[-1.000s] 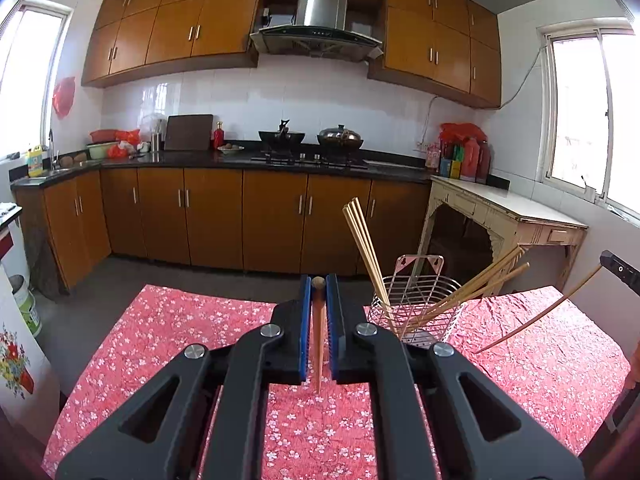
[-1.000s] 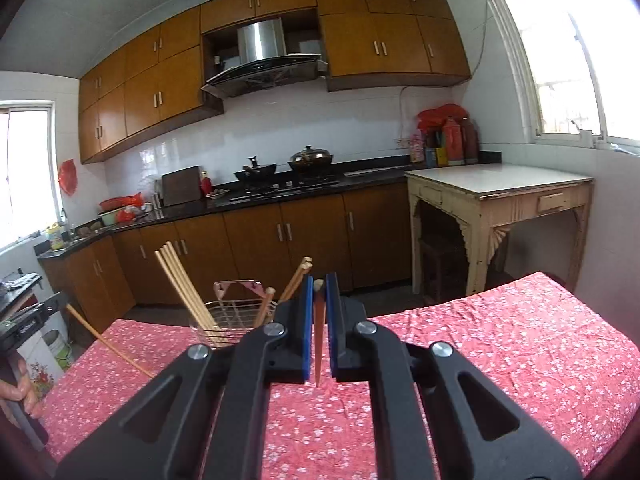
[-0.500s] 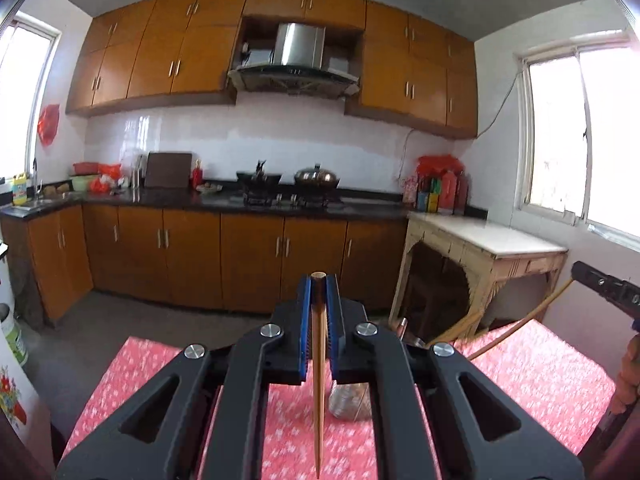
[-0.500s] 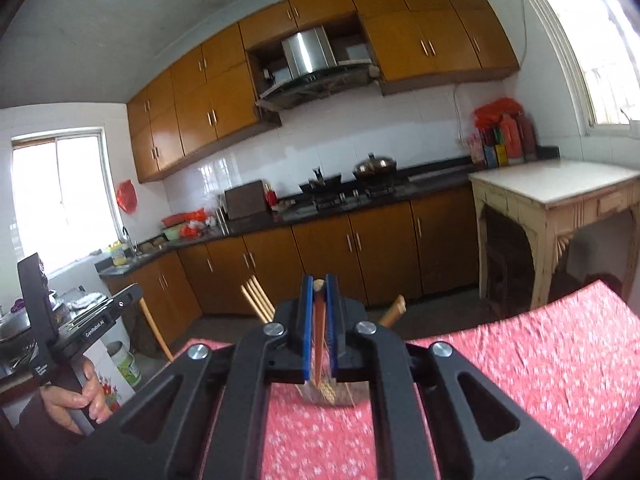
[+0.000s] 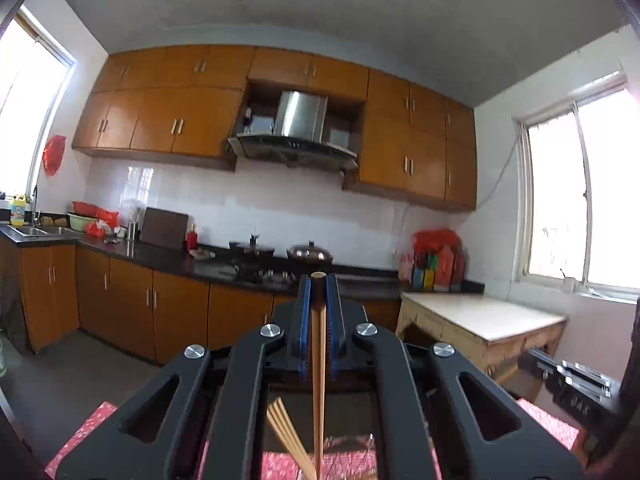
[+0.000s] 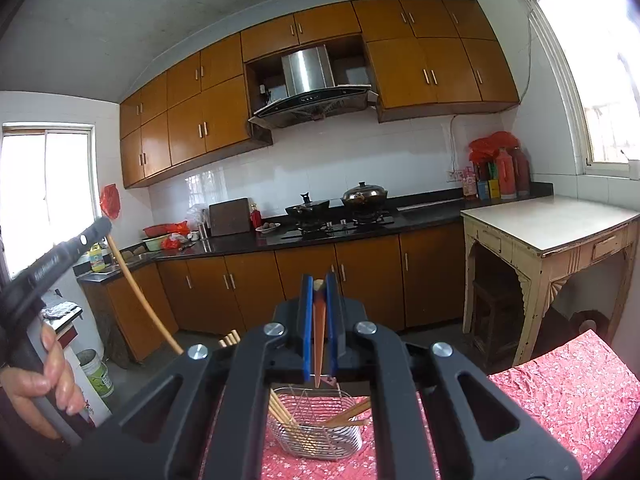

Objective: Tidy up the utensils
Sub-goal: 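Lower both chopsticks into the basket and open both tools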

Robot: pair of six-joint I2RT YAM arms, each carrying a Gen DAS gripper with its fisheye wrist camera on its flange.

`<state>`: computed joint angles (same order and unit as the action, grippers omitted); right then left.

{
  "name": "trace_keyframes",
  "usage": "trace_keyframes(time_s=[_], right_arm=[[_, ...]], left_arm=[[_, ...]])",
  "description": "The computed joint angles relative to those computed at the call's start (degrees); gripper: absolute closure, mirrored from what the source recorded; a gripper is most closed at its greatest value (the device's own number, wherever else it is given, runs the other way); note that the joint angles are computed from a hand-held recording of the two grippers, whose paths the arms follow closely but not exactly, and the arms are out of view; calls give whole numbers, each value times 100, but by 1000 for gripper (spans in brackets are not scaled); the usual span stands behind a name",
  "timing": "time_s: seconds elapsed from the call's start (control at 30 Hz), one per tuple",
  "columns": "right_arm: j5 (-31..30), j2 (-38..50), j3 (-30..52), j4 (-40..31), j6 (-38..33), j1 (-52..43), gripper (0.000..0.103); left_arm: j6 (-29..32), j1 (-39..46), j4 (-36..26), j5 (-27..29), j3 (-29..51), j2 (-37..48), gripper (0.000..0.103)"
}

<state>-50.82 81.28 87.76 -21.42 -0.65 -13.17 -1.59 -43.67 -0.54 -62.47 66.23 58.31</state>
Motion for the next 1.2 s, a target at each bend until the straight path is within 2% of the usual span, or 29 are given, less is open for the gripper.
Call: trace_keyframes(time_s=[0.1,0.33,0.5,0.73,1.1,1.2], right_arm=[[64,178,167,-179,-72,63,96],[297,664,578,-618,-362,317,96],[593,1200,1246,-1194,-594,644,96],[974,1481,1346,-1265,-810,961,96],[1052,1806,1406,-1349,-948,1104,96],[1343,1819,1297,-1113,-857,1196,95]], left_arm=[[-115,253,233,188,-162,120,96],[-1165,947,-313,885,-279,385,96],[-1489,1415,-344,1307,-285,751,96],[-1444,1590,110,1467,-400,1113,96],[-1705,1806,-333,1855,-433,1156,96],[-1770,1847,-619,1937,-350,1165,95]])
